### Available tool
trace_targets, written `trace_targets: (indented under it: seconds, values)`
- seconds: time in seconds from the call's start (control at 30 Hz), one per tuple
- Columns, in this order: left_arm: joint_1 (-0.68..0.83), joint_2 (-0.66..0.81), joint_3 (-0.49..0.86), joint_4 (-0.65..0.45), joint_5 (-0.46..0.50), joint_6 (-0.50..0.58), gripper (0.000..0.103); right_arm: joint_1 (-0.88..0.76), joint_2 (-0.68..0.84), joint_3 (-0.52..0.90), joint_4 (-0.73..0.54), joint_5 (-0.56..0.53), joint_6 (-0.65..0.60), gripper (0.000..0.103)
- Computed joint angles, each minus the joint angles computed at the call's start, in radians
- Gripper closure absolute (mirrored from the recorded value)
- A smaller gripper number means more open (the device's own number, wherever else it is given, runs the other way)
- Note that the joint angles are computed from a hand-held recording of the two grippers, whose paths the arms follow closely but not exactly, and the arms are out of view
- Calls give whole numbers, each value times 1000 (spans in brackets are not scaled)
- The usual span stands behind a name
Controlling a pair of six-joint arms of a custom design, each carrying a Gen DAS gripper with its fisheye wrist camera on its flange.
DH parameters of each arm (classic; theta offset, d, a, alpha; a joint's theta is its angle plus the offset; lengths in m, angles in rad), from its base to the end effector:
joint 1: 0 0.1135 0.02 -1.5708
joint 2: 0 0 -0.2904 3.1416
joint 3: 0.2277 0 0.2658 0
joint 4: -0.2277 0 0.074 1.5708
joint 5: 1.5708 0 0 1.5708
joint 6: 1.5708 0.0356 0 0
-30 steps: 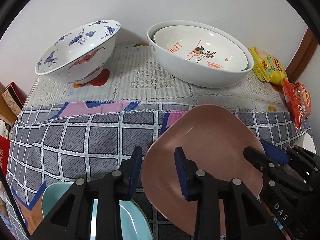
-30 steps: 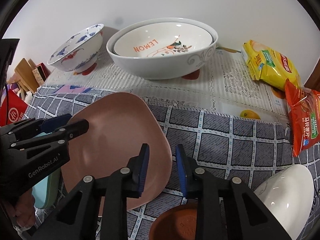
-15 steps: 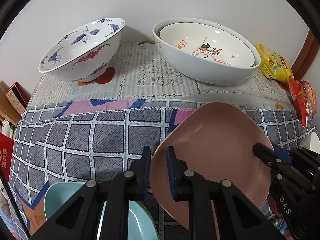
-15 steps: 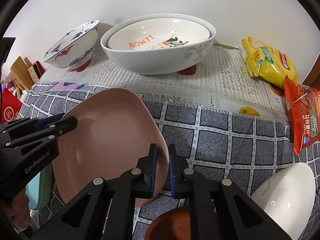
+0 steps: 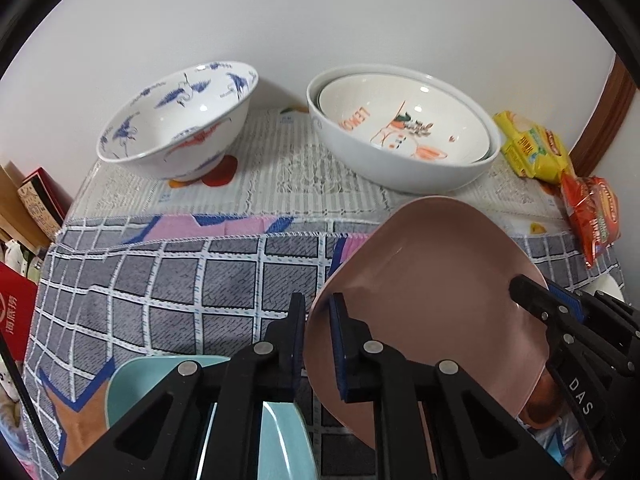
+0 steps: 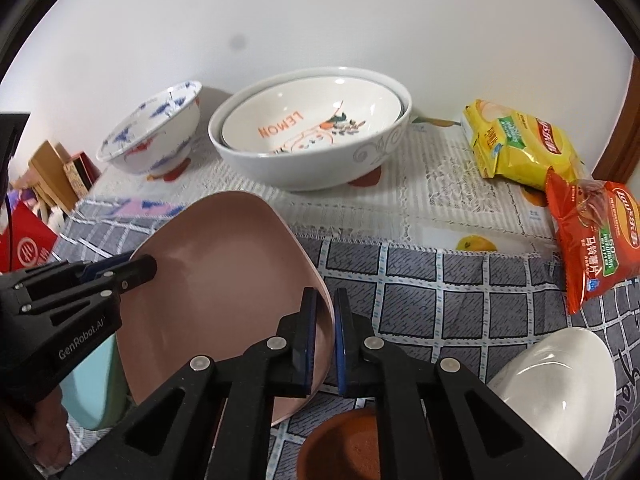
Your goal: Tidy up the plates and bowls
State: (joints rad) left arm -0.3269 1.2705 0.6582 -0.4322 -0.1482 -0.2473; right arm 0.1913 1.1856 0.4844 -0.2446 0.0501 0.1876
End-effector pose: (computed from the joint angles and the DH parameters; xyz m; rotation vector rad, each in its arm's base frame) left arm 0.2246 -0.0706 0.1967 0.0514 2.5963 -0.0132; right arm 0.2080 0.0385 0.1726 0.0157 2.5172 0.0912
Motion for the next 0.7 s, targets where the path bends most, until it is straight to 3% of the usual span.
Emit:
trace_targets:
  seconds: [0.37, 0.7]
  values:
    - [-41, -245, 15, -198, -29, -31, 91, 116, -264, 48, -251, 80, 101, 95]
    - [-154, -449, 69, -425, -101, -110, 91, 352, -477, 119, -523, 269, 276, 95]
